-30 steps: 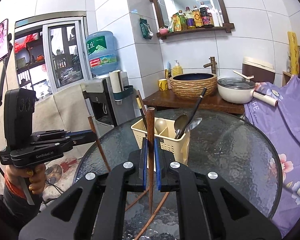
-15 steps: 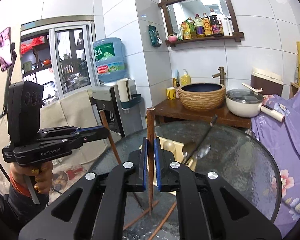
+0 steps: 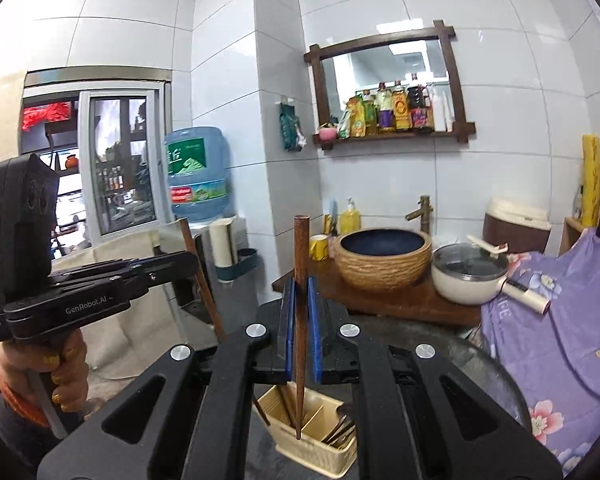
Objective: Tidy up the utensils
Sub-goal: 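Carry the wooden chopstick with the left tool while the right tool carries its chopstick, both into the holder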
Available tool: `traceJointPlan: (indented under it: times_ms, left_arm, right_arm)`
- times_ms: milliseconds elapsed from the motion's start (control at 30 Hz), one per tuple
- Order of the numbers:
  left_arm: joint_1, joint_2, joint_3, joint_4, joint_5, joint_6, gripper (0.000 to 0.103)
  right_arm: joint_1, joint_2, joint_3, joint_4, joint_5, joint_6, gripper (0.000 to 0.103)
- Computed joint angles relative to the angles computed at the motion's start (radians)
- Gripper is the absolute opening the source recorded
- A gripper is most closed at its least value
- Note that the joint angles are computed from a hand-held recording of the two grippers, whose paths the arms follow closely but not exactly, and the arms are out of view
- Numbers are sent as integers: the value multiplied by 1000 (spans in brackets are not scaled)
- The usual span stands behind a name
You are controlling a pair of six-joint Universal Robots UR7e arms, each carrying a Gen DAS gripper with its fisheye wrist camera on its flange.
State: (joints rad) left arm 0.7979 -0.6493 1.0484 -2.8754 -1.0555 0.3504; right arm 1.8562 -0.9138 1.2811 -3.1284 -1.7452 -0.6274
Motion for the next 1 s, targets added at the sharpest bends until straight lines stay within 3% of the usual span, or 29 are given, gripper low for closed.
traceJointPlan:
  times_ms: [333, 1000]
  left_arm:
    - [46, 89, -63, -1, 31, -39, 7]
    - [123, 133, -26, 82, 38, -123, 6]
  right_arm:
    - [-53, 95, -71, -9, -55, 32, 7]
    - [-114, 113, -6, -25, -75, 66, 6]
